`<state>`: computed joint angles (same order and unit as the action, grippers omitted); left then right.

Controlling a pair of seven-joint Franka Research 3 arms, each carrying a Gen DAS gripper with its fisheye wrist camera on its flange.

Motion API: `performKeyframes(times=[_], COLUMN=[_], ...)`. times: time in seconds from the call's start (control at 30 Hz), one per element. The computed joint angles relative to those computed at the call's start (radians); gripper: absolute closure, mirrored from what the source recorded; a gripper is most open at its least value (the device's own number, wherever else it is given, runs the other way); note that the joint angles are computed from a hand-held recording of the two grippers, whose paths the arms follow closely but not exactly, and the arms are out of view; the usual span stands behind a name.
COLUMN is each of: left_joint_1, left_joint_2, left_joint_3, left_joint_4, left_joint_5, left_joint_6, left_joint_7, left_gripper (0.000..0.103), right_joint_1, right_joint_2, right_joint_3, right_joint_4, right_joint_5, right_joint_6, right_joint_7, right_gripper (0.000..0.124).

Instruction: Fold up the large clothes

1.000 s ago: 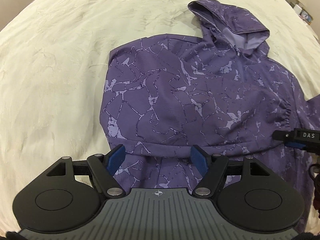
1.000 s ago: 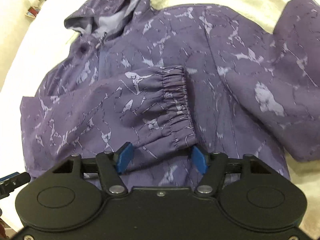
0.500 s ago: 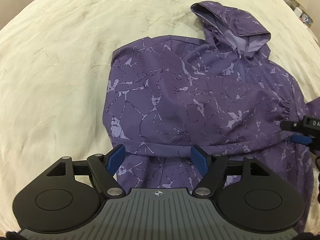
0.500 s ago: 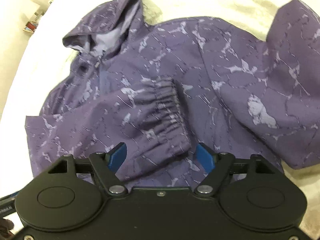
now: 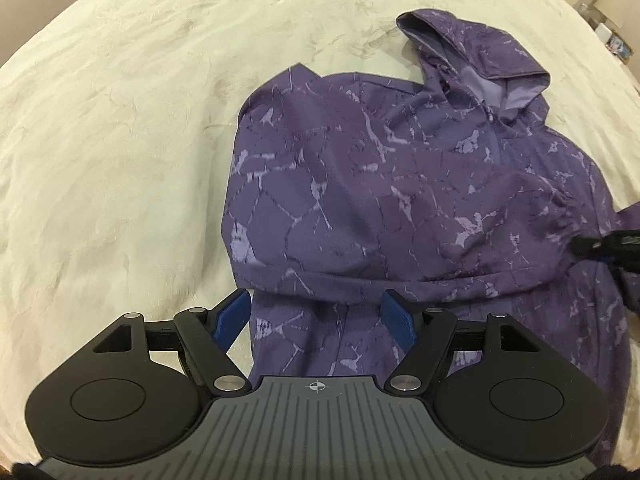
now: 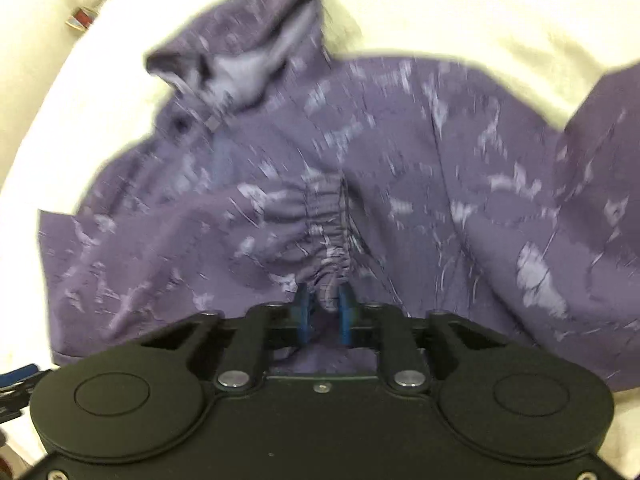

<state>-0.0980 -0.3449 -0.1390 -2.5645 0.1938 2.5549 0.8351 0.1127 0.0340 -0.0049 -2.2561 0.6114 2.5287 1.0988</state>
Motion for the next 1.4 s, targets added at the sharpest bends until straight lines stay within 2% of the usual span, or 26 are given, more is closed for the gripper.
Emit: performKeyframes(times=[0.1,0.17,0.3,0.37,0.47,0.5,0.57,0.6,0.63,0.67,0.77,0.87,0.97,1.03,1.13,1.2,1.33,1.4], left_joint_1=[0.011,0.021,0.044,0.052,0.046,0.045,0.047,0.049,0.053,0.056,0.063,0.080,0.118,0.127,0.066,0.056,0.111,0.120], left_joint_2=[0.010,0.024,0.074,0.109,0.174,0.190,0.211,0.215,0.218,0.219,0.215,0.207,0.195,0.189,0.174,0.148,0.065,0.000], left_joint_3=[-0.002,-0.007,-0.027,-0.034,-0.023,-0.017,-0.009,-0.007,-0.003,0.000,0.008,0.001,-0.033,-0.036,0.013,0.024,-0.042,-0.050], left_joint_4=[0.001,0.005,0.022,0.037,0.061,0.061,0.053,0.045,0.035,0.024,-0.016,-0.054,-0.073,-0.074,-0.073,-0.082,-0.101,-0.128], left_joint_5=[0.020,0.040,0.112,0.156,0.164,0.157,0.156,0.157,0.159,0.162,0.149,0.177,0.312,0.364,0.236,0.196,0.312,0.344], left_joint_6=[0.032,0.056,0.084,0.077,0.059,0.067,0.093,0.111,0.134,0.155,0.227,0.299,0.329,0.333,0.311,0.311,0.297,0.317], left_joint_7=[-0.007,-0.019,-0.055,-0.065,-0.048,-0.044,-0.052,-0.058,-0.064,-0.072,-0.089,-0.130,-0.220,-0.242,-0.072,-0.007,-0.067,-0.075], left_gripper=[0.033,0.033,0.033,0.033,0.032,0.030,0.021,0.015,0.013,0.008,0.000,0.000,0.000,0.000,0.004,0.023,0.024,0.024], right_joint_1=[0.001,-0.001,-0.013,-0.010,0.002,0.005,0.009,0.011,0.013,0.016,0.023,0.028,0.026,0.027,0.018,0.010,-0.057,-0.067], right_joint_2=[-0.069,-0.092,-0.057,-0.037,-0.022,-0.022,-0.024,-0.024,-0.029,-0.032,-0.045,-0.069,-0.109,-0.151,-0.240,-0.304,-0.386,-0.418], right_joint_3=[-0.003,-0.005,-0.013,-0.009,-0.002,-0.001,0.001,0.003,0.004,0.006,0.009,0.012,0.011,0.008,0.013,0.016,0.058,0.063], right_joint_4=[-0.045,-0.069,-0.057,-0.058,-0.080,-0.091,-0.102,-0.106,-0.112,-0.121,-0.157,-0.183,-0.211,-0.240,-0.303,-0.343,-0.350,-0.351], right_joint_5=[0.042,-0.034,-0.176,-0.251,-0.339,-0.351,-0.316,-0.293,-0.266,-0.240,-0.246,-0.281,-0.315,-0.306,-0.318,-0.320,-0.432,-0.457], right_joint_6=[0.072,0.117,0.080,0.069,0.097,0.119,0.131,0.134,0.137,0.147,0.189,0.204,0.191,0.187,0.228,0.262,0.199,0.185], right_joint_7=[-0.057,-0.006,0.098,0.133,0.189,0.199,0.174,0.154,0.127,0.097,0.084,0.131,0.172,0.182,0.221,0.249,0.379,0.417], right_gripper=[0.105,0.105,0.104,0.098,0.093,0.087,0.062,0.056,0.045,0.038,0.033,0.030,0.029,0.029,0.022,0.022,0.022,0.022])
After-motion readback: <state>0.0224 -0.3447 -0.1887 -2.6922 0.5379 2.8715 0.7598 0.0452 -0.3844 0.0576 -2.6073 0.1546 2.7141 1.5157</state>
